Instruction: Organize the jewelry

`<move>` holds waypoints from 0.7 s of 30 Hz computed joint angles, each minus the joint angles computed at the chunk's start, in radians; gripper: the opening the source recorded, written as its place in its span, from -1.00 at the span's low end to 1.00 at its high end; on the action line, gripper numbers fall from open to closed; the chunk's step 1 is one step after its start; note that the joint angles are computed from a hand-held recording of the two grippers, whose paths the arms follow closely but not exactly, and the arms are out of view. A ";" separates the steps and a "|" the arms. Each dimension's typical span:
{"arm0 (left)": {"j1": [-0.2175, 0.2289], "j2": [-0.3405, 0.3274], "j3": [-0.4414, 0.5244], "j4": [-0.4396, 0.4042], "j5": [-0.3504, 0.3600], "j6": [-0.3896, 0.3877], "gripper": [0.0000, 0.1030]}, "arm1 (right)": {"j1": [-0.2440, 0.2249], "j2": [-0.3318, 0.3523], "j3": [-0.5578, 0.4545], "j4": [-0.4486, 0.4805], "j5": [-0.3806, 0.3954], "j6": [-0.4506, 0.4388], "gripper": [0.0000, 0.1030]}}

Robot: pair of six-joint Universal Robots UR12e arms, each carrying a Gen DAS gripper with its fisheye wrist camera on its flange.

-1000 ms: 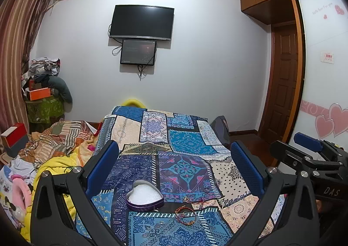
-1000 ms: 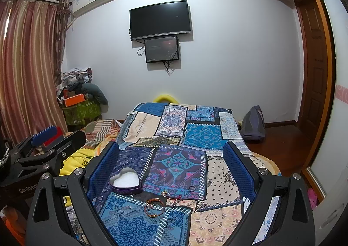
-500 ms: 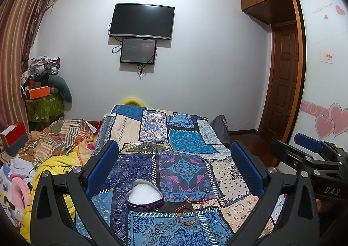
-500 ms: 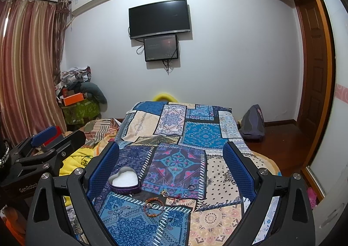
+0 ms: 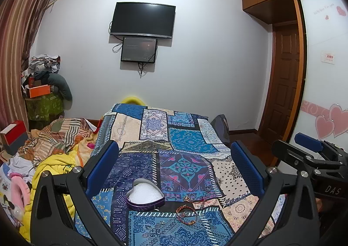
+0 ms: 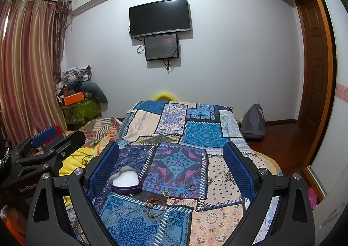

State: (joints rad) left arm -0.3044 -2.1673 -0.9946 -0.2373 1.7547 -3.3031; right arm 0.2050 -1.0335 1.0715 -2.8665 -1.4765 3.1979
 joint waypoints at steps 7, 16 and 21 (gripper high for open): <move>0.001 0.001 -0.003 0.002 -0.004 0.000 1.00 | 0.000 0.000 0.000 -0.001 -0.004 0.001 0.84; 0.000 -0.004 0.007 -0.010 -0.005 0.004 1.00 | 0.000 0.001 -0.002 0.007 -0.006 0.002 0.84; -0.001 -0.005 0.009 -0.012 -0.004 0.003 1.00 | 0.000 0.002 -0.004 0.010 -0.006 0.005 0.84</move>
